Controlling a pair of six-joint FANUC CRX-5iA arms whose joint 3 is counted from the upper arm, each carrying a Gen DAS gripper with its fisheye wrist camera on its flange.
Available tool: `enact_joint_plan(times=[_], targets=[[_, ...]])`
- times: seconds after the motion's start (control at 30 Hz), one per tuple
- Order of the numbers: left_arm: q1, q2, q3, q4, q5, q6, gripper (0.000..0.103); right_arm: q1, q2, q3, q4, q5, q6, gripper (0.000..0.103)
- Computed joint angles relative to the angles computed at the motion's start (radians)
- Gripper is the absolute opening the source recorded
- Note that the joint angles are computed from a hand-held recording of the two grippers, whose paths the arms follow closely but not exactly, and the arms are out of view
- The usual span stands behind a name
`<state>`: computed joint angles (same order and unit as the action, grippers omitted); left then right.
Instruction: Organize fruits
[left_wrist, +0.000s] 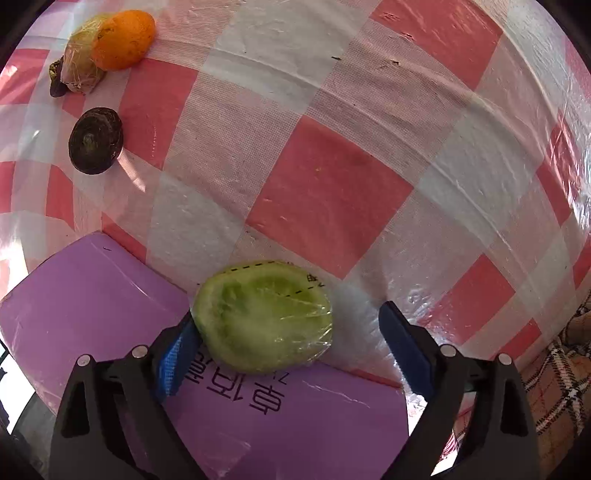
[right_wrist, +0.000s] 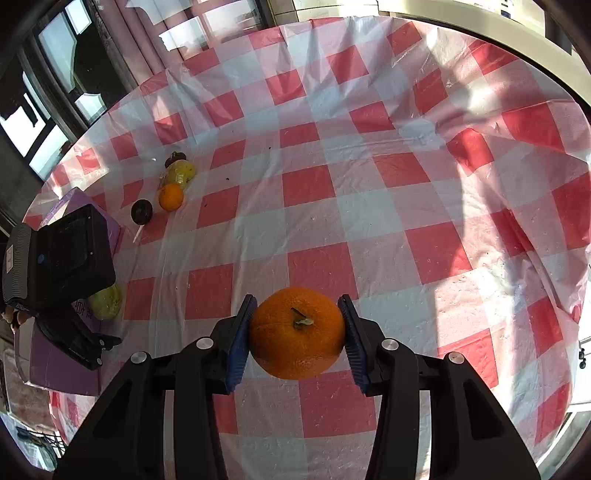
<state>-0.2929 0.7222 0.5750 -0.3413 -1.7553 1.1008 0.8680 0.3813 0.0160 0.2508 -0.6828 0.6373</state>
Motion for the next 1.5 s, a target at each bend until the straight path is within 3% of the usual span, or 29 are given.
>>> enact_joint_plan(times=[0.1, 0.27, 0.57, 0.73, 0.83, 1.07, 1.23, 1.33, 1.5], targets=[[0.038, -0.030, -0.025, 0.072, 0.037, 0.031, 0.060, -0.010, -0.012, -0.029, 0.011, 0.000, -0.038, 0.045], [0.046, -0.089, -0.084, 0.087, 0.104, 0.025, 0.059, -0.001, -0.023, -0.042, 0.007, 0.003, -0.077, 0.045], [0.097, -0.243, -0.191, 0.262, 0.189, 0.033, 0.059, 0.067, -0.029, -0.020, 0.081, 0.012, -0.102, 0.045], [0.164, -0.373, -0.259, 0.371, 0.290, 0.089, 0.059, 0.110, -0.014, 0.022, 0.121, 0.004, -0.102, 0.045], [0.210, -0.489, -0.383, 0.431, 0.401, 0.136, 0.059, 0.140, 0.005, 0.065, 0.124, -0.001, -0.077, 0.045], [0.321, -0.769, -0.686, 0.441, 0.585, 0.228, 0.059, 0.228, 0.100, 0.252, 0.083, -0.024, 0.098, 0.045], [0.420, -0.833, -0.785, 0.399, 0.642, 0.254, 0.059, 0.283, 0.209, 0.440, 0.020, -0.047, 0.252, 0.045], [0.481, -0.869, -0.846, 0.377, 0.689, 0.270, 0.059, 0.312, 0.291, 0.569, 0.002, -0.104, 0.332, 0.045], [0.569, -0.896, -0.921, 0.378, 0.751, 0.279, 0.059, 0.339, 0.457, 0.843, -0.018, -0.293, 0.438, 0.045]])
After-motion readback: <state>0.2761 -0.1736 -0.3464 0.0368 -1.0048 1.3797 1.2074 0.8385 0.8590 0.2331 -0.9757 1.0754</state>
